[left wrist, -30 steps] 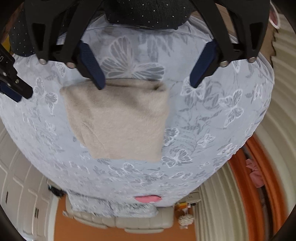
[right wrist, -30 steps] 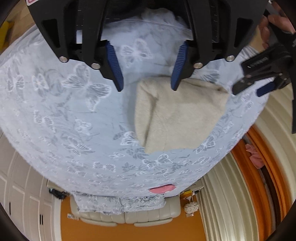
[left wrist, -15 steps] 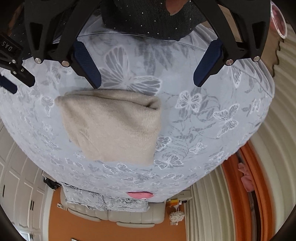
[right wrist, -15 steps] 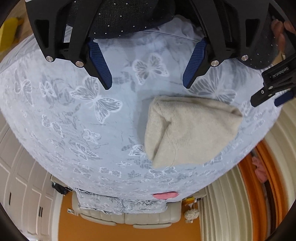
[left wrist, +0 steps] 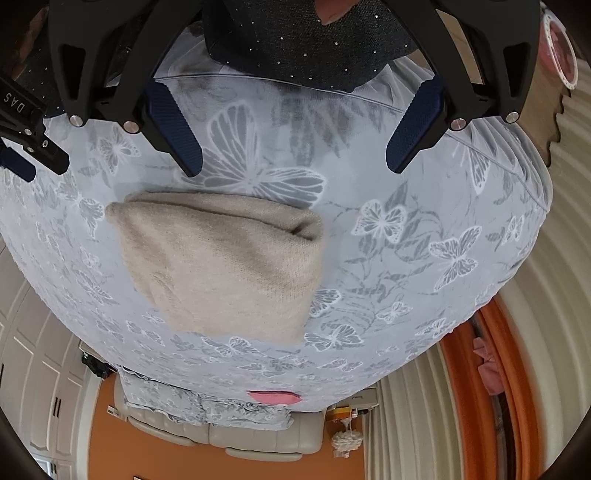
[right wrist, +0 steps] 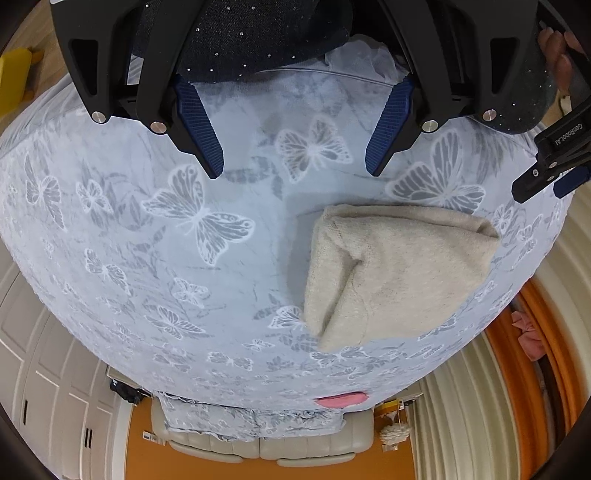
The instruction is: Fold small clothes
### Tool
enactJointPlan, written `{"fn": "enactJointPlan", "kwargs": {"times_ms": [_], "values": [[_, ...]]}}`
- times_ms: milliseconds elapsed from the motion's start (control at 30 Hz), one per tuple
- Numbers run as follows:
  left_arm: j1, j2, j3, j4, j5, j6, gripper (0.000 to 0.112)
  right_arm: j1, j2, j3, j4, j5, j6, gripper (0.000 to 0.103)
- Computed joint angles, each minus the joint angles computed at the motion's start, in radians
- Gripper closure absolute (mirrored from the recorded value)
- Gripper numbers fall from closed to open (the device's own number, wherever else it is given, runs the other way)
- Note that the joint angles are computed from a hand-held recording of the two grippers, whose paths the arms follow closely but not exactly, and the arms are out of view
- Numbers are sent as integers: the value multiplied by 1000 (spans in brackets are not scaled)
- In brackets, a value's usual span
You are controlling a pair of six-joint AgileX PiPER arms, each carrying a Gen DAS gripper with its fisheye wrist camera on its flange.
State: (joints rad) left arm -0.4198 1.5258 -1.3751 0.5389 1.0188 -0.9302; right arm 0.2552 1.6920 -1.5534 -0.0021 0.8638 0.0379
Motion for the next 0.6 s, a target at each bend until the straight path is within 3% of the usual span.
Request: {"fn": "enactJointPlan", "kwargs": {"times_ms": [600], "values": [[1,-1,5,-9,-13,12,15,-6,2,4,5,-8,-20,26]]}}
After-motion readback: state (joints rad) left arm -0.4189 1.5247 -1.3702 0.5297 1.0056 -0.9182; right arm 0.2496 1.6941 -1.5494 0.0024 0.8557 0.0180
